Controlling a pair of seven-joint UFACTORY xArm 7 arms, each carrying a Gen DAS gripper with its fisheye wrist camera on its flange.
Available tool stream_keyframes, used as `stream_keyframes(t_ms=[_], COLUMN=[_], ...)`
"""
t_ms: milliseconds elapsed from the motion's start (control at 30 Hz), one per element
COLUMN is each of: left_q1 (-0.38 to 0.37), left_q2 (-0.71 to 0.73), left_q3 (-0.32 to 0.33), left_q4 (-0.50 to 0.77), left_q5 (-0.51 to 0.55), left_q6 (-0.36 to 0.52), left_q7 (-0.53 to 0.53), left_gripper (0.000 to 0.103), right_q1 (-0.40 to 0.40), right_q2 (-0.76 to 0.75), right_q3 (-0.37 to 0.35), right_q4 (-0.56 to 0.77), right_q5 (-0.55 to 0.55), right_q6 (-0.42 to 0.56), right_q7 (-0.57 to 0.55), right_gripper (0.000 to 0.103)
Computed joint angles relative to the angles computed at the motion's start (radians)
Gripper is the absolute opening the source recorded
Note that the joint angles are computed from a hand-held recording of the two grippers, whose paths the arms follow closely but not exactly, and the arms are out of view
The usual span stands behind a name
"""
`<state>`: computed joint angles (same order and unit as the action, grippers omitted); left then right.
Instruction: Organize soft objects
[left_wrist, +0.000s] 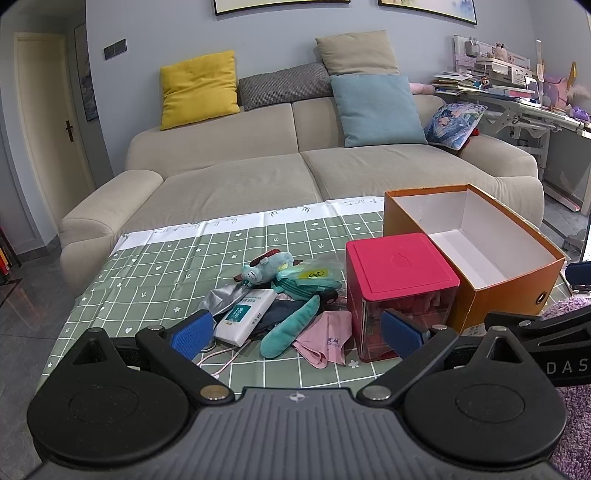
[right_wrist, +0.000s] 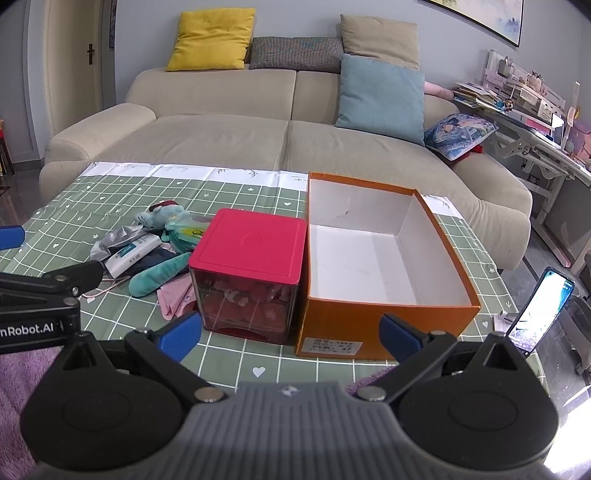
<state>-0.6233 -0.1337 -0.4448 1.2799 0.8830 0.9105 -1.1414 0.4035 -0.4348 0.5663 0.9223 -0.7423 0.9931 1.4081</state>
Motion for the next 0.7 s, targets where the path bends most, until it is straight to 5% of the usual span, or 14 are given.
stream_keyframes(t_ms=[700], left_q1=[0.002], left_q2=[0.000], left_q3=[0.003], left_q4=[0.000], left_q5=[-0.010], left_q6=[-0.001], left_q7=[0.001], left_gripper=[0.103], right_q1=[0.006], right_q2=[0.008], right_q3=[-0.009], right_q4=[0.011], right_q5=[0.010], right_q6=[0.005], right_q7=[-0.023], right_gripper=[0.100])
